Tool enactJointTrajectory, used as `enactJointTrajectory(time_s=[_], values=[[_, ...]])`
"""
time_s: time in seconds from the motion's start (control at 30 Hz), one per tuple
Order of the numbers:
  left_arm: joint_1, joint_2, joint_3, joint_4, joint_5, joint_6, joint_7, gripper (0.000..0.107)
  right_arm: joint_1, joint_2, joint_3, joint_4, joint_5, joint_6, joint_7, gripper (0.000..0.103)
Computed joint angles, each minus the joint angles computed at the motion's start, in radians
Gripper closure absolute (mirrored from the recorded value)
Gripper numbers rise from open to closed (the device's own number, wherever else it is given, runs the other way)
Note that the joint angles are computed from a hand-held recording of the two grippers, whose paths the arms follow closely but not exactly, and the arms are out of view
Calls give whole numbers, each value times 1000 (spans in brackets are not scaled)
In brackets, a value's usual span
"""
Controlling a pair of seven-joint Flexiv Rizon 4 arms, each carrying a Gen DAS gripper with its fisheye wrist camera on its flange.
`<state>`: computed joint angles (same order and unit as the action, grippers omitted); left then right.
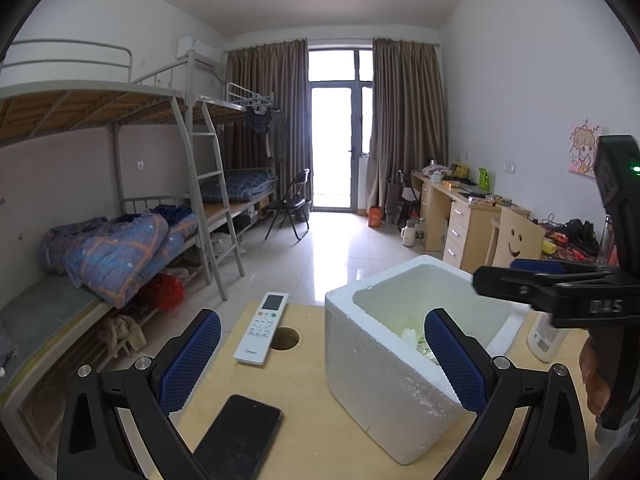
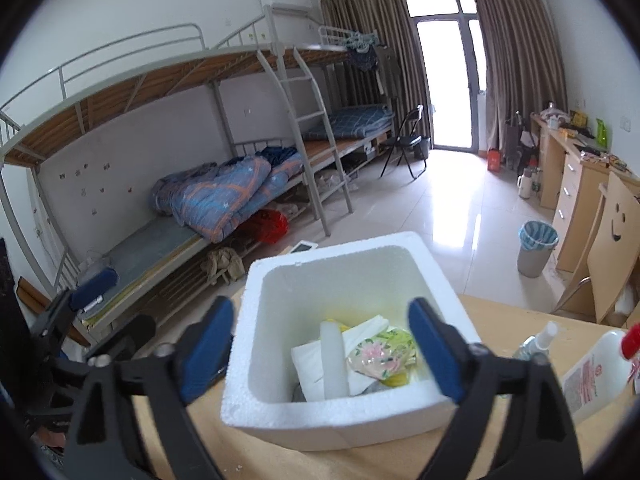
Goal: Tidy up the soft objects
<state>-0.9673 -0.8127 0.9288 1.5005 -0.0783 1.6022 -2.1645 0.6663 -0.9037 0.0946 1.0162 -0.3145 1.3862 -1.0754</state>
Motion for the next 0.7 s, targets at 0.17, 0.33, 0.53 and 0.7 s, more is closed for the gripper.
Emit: enactJointTrajectory(time_s=[0.17, 0.33, 0.53, 0.7], values=[[-40, 7, 32, 23, 4, 17, -9, 5, 48, 55, -96, 108, -34, 73, 76, 0], [-101, 9, 82, 62, -25, 36, 5, 5, 106, 113, -204, 216, -87, 144, 168, 0], [-178, 24, 129, 132, -84, 85, 53, 5, 191, 195, -331, 365, -135, 222, 265, 0], [-242, 30, 156, 183, -136, 138, 97, 5, 342, 255, -525, 513, -118, 323, 333, 0]])
